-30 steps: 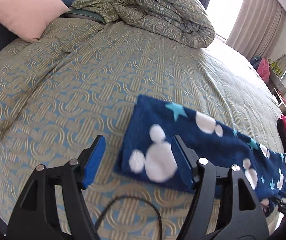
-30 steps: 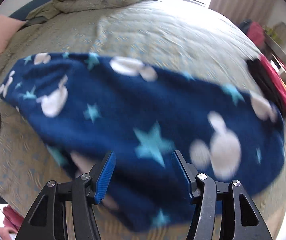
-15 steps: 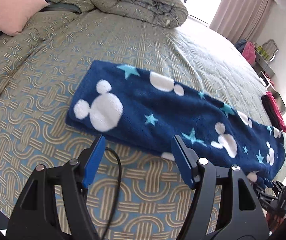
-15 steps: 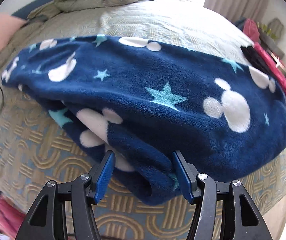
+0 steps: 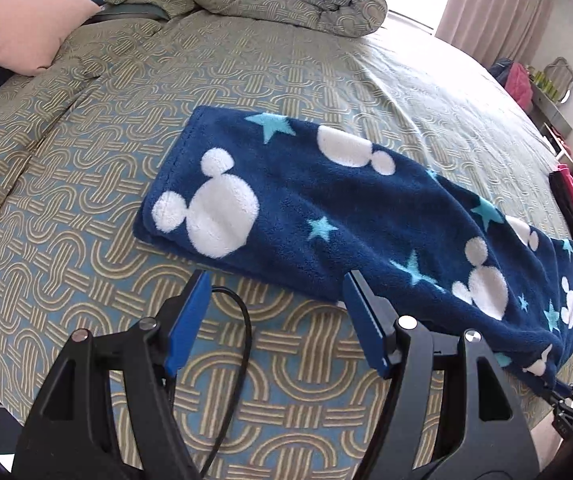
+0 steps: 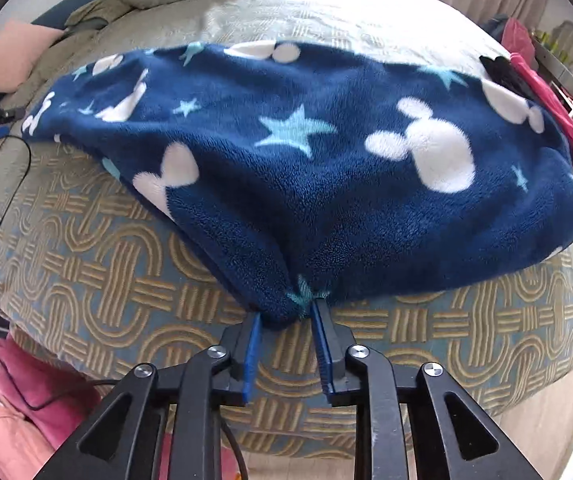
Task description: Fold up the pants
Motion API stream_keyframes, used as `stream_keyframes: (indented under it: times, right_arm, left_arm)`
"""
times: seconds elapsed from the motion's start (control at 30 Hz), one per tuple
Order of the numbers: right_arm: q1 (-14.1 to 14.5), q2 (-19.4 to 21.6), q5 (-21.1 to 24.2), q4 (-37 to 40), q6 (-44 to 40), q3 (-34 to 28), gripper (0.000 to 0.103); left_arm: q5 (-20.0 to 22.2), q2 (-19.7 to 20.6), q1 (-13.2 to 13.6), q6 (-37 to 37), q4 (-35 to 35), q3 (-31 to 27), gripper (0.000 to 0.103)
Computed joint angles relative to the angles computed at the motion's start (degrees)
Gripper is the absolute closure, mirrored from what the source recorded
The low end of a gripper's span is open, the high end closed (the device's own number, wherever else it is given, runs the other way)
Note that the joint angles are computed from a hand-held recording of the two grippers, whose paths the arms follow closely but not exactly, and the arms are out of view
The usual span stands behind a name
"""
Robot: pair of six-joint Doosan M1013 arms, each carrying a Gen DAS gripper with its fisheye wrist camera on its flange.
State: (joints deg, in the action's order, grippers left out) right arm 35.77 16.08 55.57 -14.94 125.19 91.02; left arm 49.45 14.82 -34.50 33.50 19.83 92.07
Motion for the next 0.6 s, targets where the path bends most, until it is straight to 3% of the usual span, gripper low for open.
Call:
stream_keyframes:
  times: [0.1,0.2,0.3,0.4,0.53,0.6]
  right_arm:
    - [0.2,-0.7,-3.9,0.0,0.2,-0.6,0.072]
    - [-0.8,-0.5,-10.3,7.6,-3.9,-1.5,0.059]
    - [-0.7,1.8,-12.2,11.4,-9.7,-4.7,0.059]
    - [0.3,5.7,-12.5,13.8,-16.0,-9.5,0.059]
    - [-0.3,11.1,-10.9,24.1,-26.3,-15.8,0.059]
    - [-0.1,14.9,-6.6,21.0,-21.4,-19.8,0.059]
  left_arm:
    - [0.6,0.3,0.2,-0.4,0.1,0.0,0.034]
    - [1.6,0.8,0.8,-1.0,-0.6,-0.2,0.034]
    - [1.2,1.0,1.8,-1.8,-1.7,0.3,0.034]
    - [1.5,1.6,3.9,-3.0,-4.1,0.5,0.034]
    - [-0.6,1.9,6.5,-6.5,-6.1,1.4,0.034]
    - [1.0,2.9,7.1,-8.3,-2.9,0.6,0.034]
